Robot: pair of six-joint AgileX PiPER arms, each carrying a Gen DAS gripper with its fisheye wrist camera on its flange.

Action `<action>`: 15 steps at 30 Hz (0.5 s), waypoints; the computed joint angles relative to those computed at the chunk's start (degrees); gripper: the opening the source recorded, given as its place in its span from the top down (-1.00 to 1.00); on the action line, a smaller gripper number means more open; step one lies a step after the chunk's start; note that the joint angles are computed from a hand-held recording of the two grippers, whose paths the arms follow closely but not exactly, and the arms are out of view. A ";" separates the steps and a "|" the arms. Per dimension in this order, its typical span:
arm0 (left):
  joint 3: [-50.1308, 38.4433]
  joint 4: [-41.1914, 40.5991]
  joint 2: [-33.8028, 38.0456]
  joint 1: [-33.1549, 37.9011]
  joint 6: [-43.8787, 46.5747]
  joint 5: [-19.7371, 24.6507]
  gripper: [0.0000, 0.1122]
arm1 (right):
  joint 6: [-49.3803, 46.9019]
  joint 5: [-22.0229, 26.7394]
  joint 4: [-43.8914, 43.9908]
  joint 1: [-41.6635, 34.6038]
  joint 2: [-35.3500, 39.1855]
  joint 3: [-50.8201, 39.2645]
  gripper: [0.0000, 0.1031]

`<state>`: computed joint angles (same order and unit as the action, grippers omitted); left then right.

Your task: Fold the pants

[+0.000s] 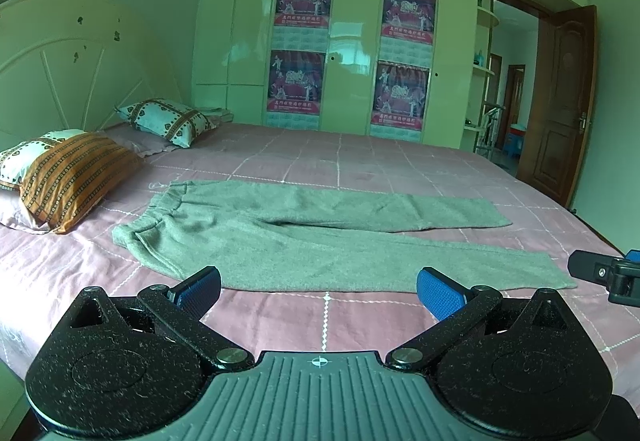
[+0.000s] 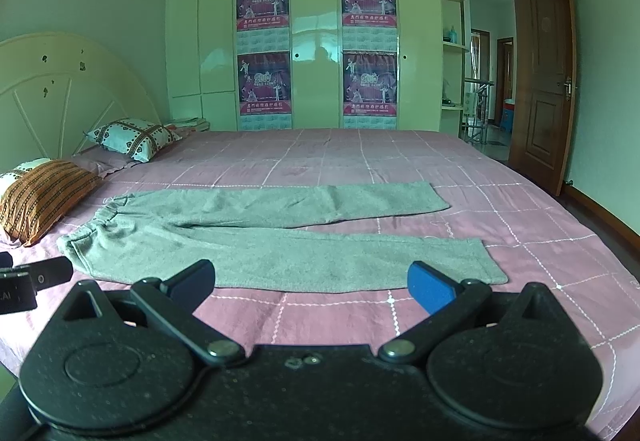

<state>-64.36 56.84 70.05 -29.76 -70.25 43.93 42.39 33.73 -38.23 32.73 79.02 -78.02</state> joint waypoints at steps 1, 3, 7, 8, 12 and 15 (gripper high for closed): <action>0.05 0.16 -0.03 -0.17 -0.27 -0.02 -0.84 | 0.35 0.12 -0.32 0.13 0.06 -0.12 -0.88; 0.21 -0.20 -0.36 0.07 0.21 -0.58 -0.84 | 0.74 0.26 -0.69 0.29 0.23 -0.26 -0.88; -0.14 -0.21 -0.19 -0.33 1.03 0.20 -0.84 | -0.91 -0.37 0.89 -0.54 -0.12 -0.01 -0.88; -0.19 -0.51 -0.28 -0.24 1.29 0.11 -0.84 | -1.11 -0.59 1.08 -0.72 -0.27 0.24 -0.88; -0.41 -1.70 -0.40 -0.05 2.05 -0.25 -0.84 | -1.30 -0.81 1.17 -0.79 -0.53 0.70 -0.88; -0.44 -1.86 -0.42 -0.02 2.20 -0.21 -0.84 | -1.11 -0.84 1.07 -0.72 -0.50 0.72 -0.88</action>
<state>-64.80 54.98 69.63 -29.77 -68.05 43.71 41.29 32.89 -37.15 32.01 78.52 -77.29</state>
